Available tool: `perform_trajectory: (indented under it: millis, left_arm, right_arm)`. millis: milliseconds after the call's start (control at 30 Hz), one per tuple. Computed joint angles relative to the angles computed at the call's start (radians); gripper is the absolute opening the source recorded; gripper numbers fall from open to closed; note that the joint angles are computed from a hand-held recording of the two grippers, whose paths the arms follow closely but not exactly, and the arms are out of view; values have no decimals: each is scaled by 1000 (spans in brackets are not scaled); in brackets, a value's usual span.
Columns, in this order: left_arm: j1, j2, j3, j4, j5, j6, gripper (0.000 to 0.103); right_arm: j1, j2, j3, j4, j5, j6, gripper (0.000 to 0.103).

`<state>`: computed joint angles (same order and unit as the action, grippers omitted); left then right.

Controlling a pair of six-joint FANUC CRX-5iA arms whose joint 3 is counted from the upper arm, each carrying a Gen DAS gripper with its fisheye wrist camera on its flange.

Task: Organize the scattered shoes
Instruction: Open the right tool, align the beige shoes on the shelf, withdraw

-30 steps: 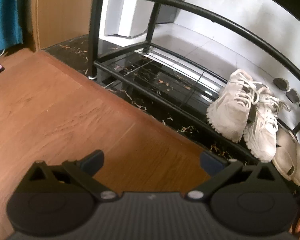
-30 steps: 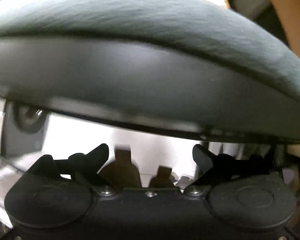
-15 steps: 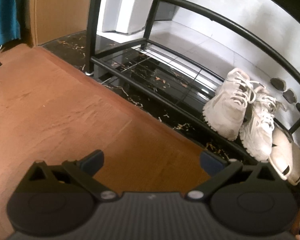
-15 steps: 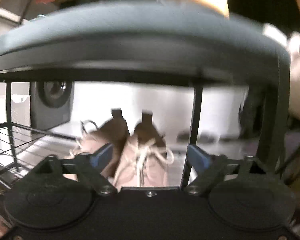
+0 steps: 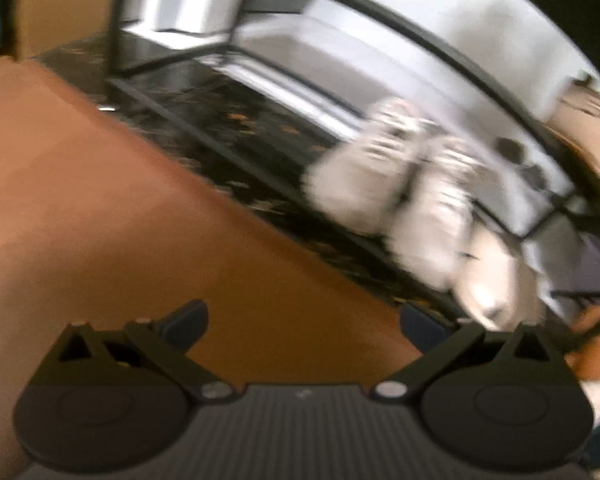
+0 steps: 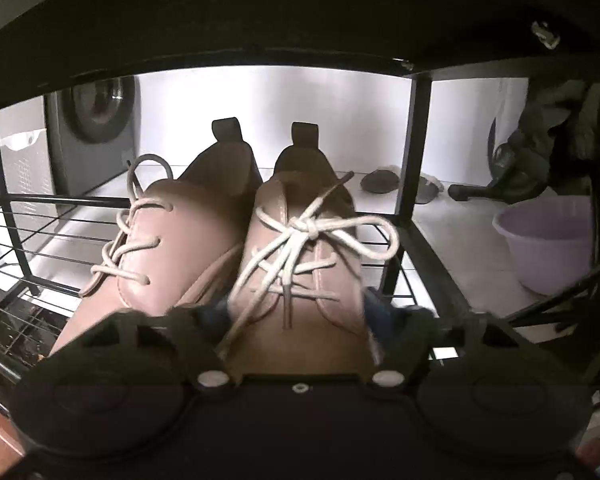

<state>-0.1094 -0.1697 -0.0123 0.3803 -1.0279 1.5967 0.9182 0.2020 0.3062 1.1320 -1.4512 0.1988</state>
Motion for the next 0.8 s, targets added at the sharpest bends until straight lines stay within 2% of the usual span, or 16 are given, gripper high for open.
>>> perform_trajectory:
  millis: [33,100,167,267,367,533,600,667,800]
  left_arm:
    - [-11,-10,-25,29,20,-81,102]
    - [-18,-25,-49,45,26,-153,102]
    - [-4,-24,-62,84,10,-152,102]
    - [6,-22,-63,88,11,-128,102]
    - [7,-15,-55,81,-5,-116,102]
    - [-4,-12,-56,77,-3,-137,102]
    - [-2,-17,-63,82,7,-142,102]
    - [0,-18,-63,80,9,-139,102]
    - [3,-13,-57,87,-1,-131,102]
  right_arm:
    - [3,-9,-19,12,-3,-16,51]
    - [6,-34,-84,68,3,-89,47]
    - [9,-56,-145,124,-1,-171,45]
    - [3,-69,-213,211,-43,-288,45]
    - [-27,-49,-215,251,-88,-281,45]
    - [-80,2,-156,193,-104,-233,45]
    - [-95,11,-142,173,-93,-198,49]
    - [-80,4,-144,178,-97,-184,65]
    - [-14,-25,-197,278,-95,-203,71]
